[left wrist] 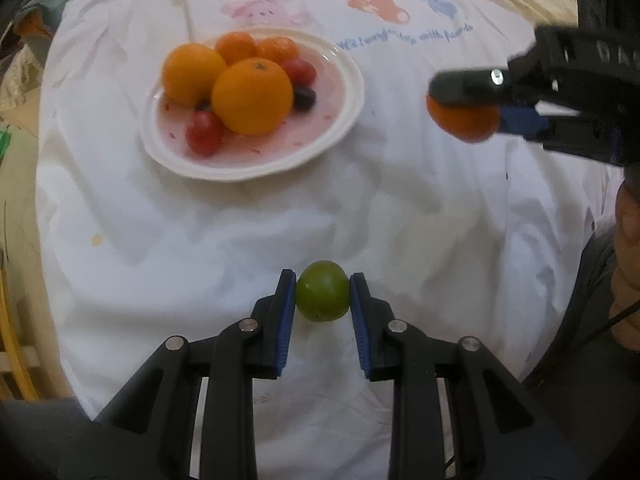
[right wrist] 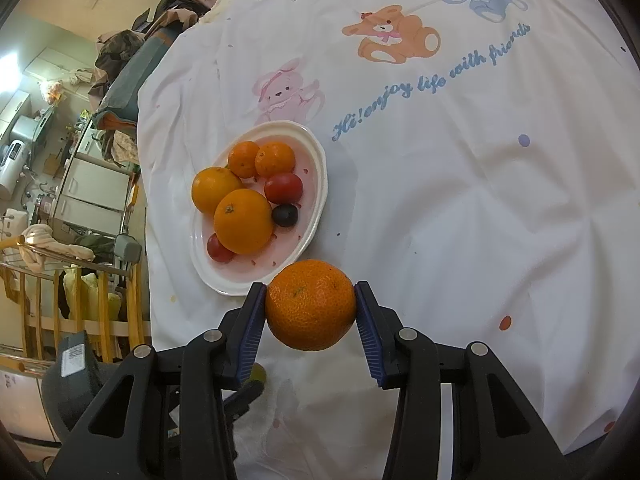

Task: Organize fruits
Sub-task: 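Lower the lime onto the plate with the left gripper while the right lowers the tangerine there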

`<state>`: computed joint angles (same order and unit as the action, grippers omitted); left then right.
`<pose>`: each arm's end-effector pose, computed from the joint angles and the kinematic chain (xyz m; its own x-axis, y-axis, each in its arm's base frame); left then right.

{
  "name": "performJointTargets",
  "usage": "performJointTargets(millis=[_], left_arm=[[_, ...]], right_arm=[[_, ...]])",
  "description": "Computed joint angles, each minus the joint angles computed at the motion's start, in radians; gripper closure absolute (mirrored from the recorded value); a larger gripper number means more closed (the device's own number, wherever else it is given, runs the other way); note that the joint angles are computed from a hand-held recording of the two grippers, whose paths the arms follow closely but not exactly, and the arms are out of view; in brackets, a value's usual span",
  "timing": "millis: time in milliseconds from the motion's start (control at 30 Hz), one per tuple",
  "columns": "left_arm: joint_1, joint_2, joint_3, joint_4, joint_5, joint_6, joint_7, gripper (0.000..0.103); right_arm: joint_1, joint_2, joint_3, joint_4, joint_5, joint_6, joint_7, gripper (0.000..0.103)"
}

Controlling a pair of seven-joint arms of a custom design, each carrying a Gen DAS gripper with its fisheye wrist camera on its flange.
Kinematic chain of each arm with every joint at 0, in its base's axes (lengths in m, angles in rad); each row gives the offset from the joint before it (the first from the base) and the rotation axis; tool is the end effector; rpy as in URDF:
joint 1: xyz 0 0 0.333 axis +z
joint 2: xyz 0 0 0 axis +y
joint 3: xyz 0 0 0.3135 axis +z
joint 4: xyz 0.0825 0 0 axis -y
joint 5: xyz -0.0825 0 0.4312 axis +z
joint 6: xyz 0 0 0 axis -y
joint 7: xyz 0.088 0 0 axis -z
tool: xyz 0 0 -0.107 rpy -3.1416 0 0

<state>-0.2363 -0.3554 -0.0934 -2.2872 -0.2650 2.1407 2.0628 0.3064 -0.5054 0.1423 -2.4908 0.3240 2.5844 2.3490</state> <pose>0.4781 -0.1778 0.4943 -0.6508 -0.7531 0.0970 -0.7453 0.6092 -0.2708 0.4350 0.2069 0.5074 -0.3818 -0.7519 -0.5374 -0.7946 0.5640 -0.2246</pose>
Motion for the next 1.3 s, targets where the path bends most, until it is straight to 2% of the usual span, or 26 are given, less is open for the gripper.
performJointTargets(millis=[167, 367, 467, 800, 900, 967, 1100, 1300], left_arm=[[0.025, 0.008, 0.009, 0.022, -0.004, 0.049, -0.046, 0.080], [0.049, 0.017, 0.017, 0.060, 0.001, 0.084, -0.110, 0.080], [0.065, 0.061, 0.014, 0.112, 0.025, 0.107, -0.146, 0.080], [0.112, 0.253, -0.020, 0.312, 0.081, 0.097, -0.252, 0.079], [0.120, 0.317, -0.037, 0.362, 0.090, 0.081, -0.290, 0.079], [0.126, 0.342, -0.043, 0.381, 0.058, 0.065, -0.271, 0.079], [0.133, 0.392, -0.059, 0.404, 0.082, 0.070, -0.319, 0.079], [0.139, 0.408, -0.071, 0.402, 0.108, 0.087, -0.351, 0.079]], right_arm=[[0.005, -0.008, -0.005, -0.001, 0.008, 0.034, -0.017, 0.057], [-0.001, -0.035, -0.008, -0.008, 0.010, 0.128, -0.049, 0.057], [0.008, -0.016, -0.036, 0.014, 0.027, 0.147, -0.100, 0.057], [-0.003, 0.135, -0.102, 0.154, 0.105, 0.116, -0.287, 0.057], [-0.009, 0.197, -0.101, 0.199, 0.122, 0.075, -0.317, 0.057], [-0.005, 0.234, -0.101, 0.221, 0.145, 0.061, -0.348, 0.057], [-0.003, 0.303, -0.098, 0.262, 0.190, 0.034, -0.388, 0.057], [-0.016, 0.362, -0.080, 0.293, 0.168, -0.005, -0.380, 0.057]])
